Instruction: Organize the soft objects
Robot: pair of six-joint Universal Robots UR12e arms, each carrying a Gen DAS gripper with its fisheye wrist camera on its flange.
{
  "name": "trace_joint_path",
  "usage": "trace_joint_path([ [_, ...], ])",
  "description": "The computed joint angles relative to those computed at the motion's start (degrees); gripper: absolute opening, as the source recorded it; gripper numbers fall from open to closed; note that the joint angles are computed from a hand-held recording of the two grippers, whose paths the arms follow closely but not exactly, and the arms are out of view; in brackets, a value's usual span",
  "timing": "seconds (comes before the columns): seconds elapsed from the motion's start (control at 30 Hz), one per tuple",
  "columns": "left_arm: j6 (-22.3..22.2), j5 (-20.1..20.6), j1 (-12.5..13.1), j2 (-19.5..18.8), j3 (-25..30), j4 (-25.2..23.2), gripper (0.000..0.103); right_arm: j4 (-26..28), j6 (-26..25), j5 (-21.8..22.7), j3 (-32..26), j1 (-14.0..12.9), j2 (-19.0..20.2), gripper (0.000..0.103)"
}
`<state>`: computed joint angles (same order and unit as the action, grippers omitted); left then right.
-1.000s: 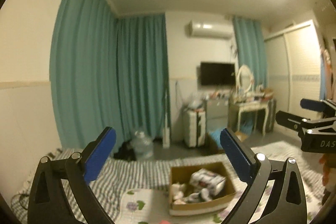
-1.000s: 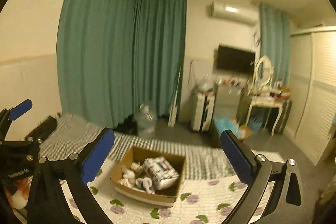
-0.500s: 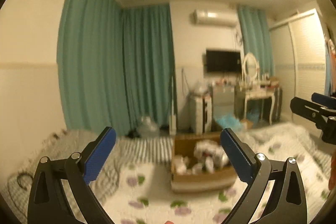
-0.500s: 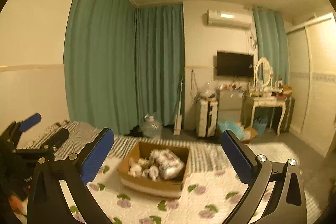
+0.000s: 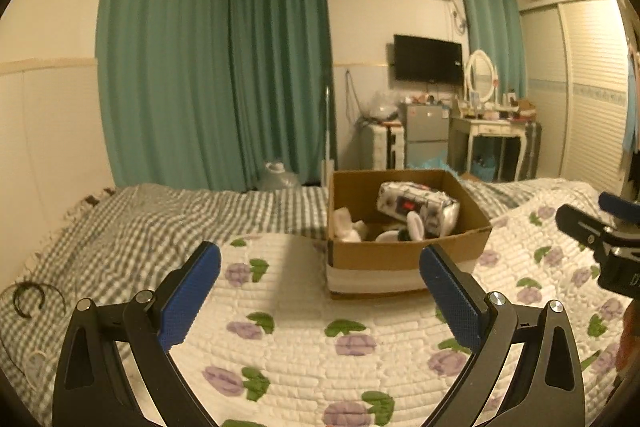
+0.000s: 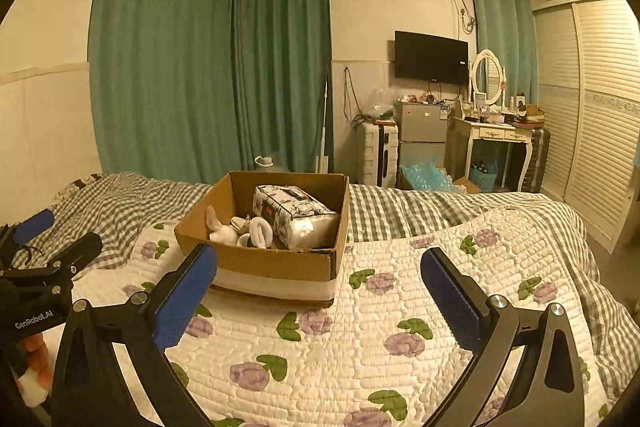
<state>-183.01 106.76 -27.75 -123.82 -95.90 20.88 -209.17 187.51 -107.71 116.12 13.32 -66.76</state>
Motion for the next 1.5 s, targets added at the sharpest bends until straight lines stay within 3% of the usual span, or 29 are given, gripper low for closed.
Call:
trace_joint_path([
  [0.27,1.0,-0.6,0.0,0.4,-0.8,2.1,0.102,-0.5,1.3,0.6,0.4,0.1,-0.7,0.102],
  [1.5,-0.9,-1.6,0.3,1.1,-1.3,1.1,0.102,-0.1,0.6,0.5,0.3,0.6,-0.6,0.102],
])
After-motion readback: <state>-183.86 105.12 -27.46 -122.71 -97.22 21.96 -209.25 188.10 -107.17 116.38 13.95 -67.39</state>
